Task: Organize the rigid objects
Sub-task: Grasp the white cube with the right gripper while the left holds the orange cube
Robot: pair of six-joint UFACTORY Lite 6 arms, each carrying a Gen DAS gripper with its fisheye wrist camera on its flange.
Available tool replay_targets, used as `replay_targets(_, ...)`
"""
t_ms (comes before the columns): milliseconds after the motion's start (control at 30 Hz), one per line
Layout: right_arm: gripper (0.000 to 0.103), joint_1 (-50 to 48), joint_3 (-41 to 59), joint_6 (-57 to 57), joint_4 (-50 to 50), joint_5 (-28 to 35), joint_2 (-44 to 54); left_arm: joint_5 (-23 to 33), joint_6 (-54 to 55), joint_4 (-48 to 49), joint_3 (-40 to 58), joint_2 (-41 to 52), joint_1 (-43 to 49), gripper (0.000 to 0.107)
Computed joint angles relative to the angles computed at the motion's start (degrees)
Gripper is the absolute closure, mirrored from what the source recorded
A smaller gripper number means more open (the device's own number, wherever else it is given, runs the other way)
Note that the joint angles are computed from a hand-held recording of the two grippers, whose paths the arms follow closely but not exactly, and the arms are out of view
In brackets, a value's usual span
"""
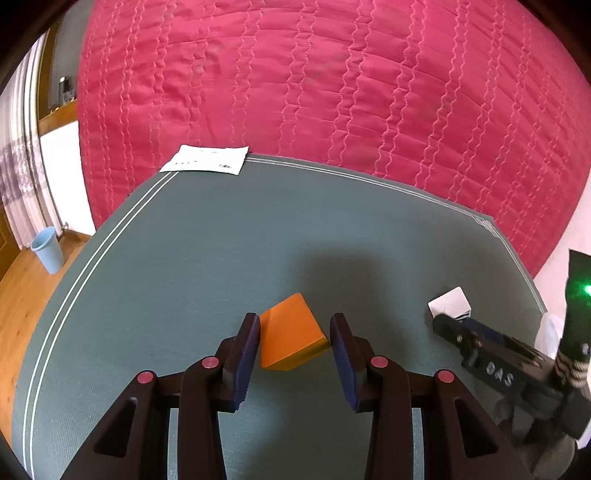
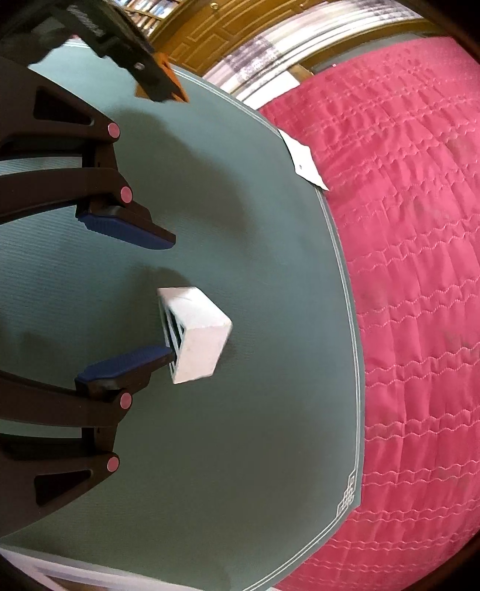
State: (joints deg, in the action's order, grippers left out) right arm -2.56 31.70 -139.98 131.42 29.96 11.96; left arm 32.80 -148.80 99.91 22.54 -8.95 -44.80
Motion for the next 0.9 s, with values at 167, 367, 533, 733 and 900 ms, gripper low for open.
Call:
replay_targets(167,0.041,3.09,5.52,-1.62,5.17,-2.68,3.89,-0.32,-0.69,0.32,0.30,0.85,0.11,0.066)
replay_targets(367,0.038,8.37,9.11,-12.44,20.21,-6.79,6.33,-1.10,-1.71,1.64,0.07,1.04,1.06,0.066)
replay_targets(533,0.050,11.65,9.71,-26.57,36.99,-9.05,6.67,-1.60,-2.45,2.48,0.12,1.40,1.31,0.066)
replay_targets(733,0.066,9.80,8.03,-25.82,36.04,-8.19,5.51,-1.63,-2.34,2.39,-0.46,0.31,1.05,0.066)
replay_targets(900,0.067,6.51,2.40,-19.82,27.03,-5.67,1.47,-1.81,-2.64,2.86,-0.58,-0.05,0.88,0.066)
